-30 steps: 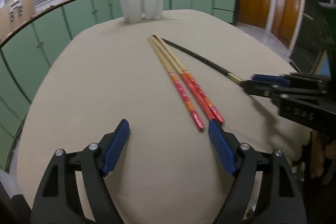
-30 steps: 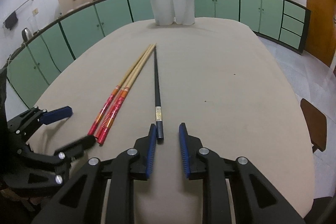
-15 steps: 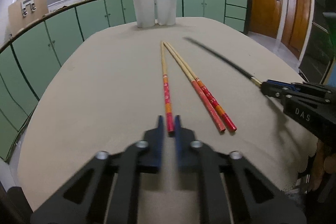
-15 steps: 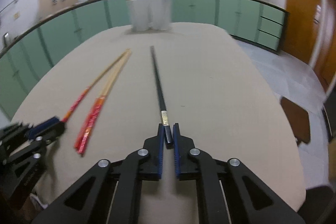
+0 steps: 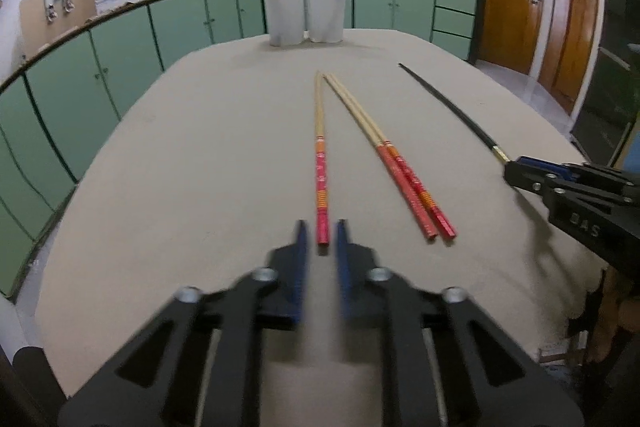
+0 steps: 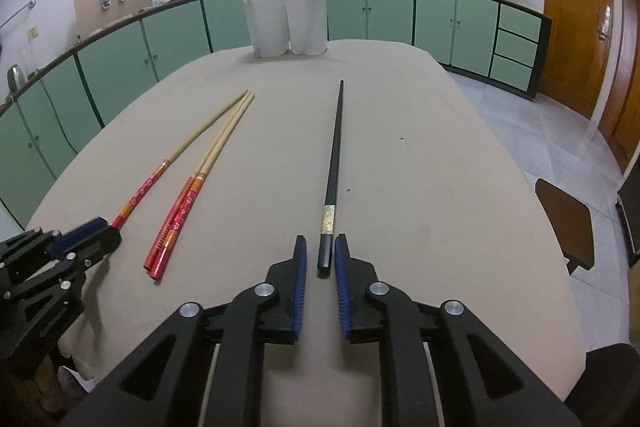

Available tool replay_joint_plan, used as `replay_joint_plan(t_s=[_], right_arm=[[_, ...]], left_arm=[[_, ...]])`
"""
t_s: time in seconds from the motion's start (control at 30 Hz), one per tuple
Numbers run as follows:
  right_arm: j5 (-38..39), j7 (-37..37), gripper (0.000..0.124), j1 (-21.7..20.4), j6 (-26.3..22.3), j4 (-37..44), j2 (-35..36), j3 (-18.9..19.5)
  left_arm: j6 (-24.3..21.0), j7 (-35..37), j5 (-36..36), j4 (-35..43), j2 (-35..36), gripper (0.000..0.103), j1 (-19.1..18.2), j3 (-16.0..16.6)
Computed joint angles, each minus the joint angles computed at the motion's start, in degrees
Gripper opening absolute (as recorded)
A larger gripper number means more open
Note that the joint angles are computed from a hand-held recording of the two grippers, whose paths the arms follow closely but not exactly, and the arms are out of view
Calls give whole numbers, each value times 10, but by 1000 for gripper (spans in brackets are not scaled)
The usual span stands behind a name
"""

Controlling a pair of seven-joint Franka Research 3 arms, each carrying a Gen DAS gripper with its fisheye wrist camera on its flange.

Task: Organize utensils
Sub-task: 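Grasp the black chopstick with the right tool while the left tool grasps a red-patterned chopstick, then carry the black chopstick with the right tool while the left tool carries the red-patterned chopstick to the holder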

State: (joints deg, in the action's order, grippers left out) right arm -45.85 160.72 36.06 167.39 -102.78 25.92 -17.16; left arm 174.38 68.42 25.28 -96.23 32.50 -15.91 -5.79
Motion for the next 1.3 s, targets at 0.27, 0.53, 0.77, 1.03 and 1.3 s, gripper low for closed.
replay_joint_plan(t_s=[0.27, 0.53, 0.77, 1.03, 1.3], right_arm=[[-14, 12, 7, -1, 1, -32, -51, 0], [-70, -9, 7, -44, -10, -29, -129, 47], [34, -169, 7, -117, -22, 31, -128, 124], [201, -393, 7, -139, -68, 144, -61, 154], [334, -545, 7, -150, -165, 310, 30, 161]], left_arm=[[-36, 50, -80, -1, -29, 5, 60, -79], [-13, 56, -90, -2, -85, 5, 57, -68], [-45, 97, -121, 48, -93, 5, 78, -92], [-143, 190, -198, 164, -52, 5, 89, -116], [-207, 232, -216, 263, 0, 5, 69, -101]])
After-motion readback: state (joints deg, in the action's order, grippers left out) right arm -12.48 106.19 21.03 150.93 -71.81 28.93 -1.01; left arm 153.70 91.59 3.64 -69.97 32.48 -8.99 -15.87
